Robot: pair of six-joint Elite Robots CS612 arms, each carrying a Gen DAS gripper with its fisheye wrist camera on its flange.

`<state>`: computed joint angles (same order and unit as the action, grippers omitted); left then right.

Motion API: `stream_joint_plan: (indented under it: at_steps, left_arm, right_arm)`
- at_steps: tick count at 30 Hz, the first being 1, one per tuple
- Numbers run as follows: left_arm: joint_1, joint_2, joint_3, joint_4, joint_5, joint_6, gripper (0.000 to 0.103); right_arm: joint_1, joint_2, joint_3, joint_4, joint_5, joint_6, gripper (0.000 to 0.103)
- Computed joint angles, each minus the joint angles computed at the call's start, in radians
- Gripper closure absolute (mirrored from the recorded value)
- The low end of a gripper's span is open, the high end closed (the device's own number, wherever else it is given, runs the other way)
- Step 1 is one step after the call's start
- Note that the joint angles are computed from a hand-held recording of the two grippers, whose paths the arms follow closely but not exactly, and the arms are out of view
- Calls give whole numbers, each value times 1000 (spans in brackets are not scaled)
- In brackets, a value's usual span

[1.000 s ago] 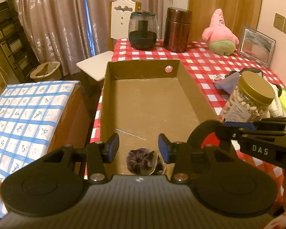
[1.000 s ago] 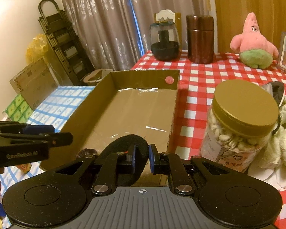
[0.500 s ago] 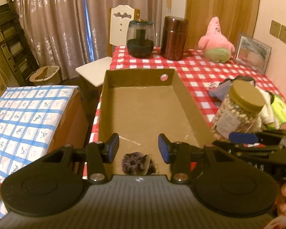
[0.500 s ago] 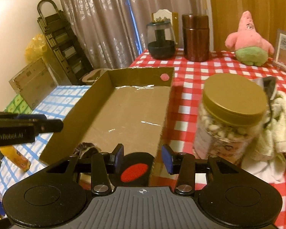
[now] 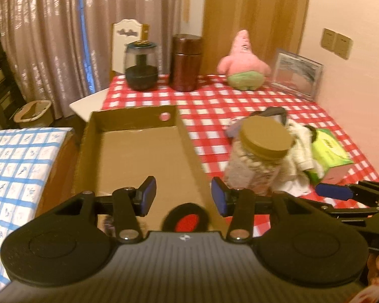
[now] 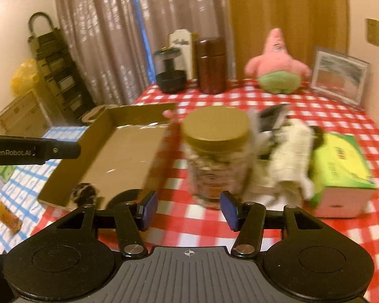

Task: Organize soft objects
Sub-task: 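Move both open grippers back toward the pile of cloths beside the tissue box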

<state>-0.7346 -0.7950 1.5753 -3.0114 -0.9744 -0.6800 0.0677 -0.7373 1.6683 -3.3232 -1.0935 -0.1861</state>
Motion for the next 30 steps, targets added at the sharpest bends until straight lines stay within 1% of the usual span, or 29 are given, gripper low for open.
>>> stream_joint_plan:
  at_steps: [8,11,15,18,24,30]
  left_arm:
    - [-18,41,-90,6,-36,72,55]
    - [-19,62,-131,6,-58,99,54]
    - [-24,90,-193,31,-67,139,53]
    - [-26,110,-235,49,-77,155,53]
    - [-27,143,-308,77,-93,195,53]
    - [-19,176,-367,95,-110,229,53]
  right_arm:
    - [-58,-23,33,-41,-39,26,44]
    - [-79,-24,36,-55,-43,27,43]
    - [-104,-25,31,-60,-40,25,43]
    - [-121,-25,24,-59,-28,18,43]
    - [-143,-19,-1,-65,-8,11,43]
    - [-145,-1,-34,-52,14,-10,43]
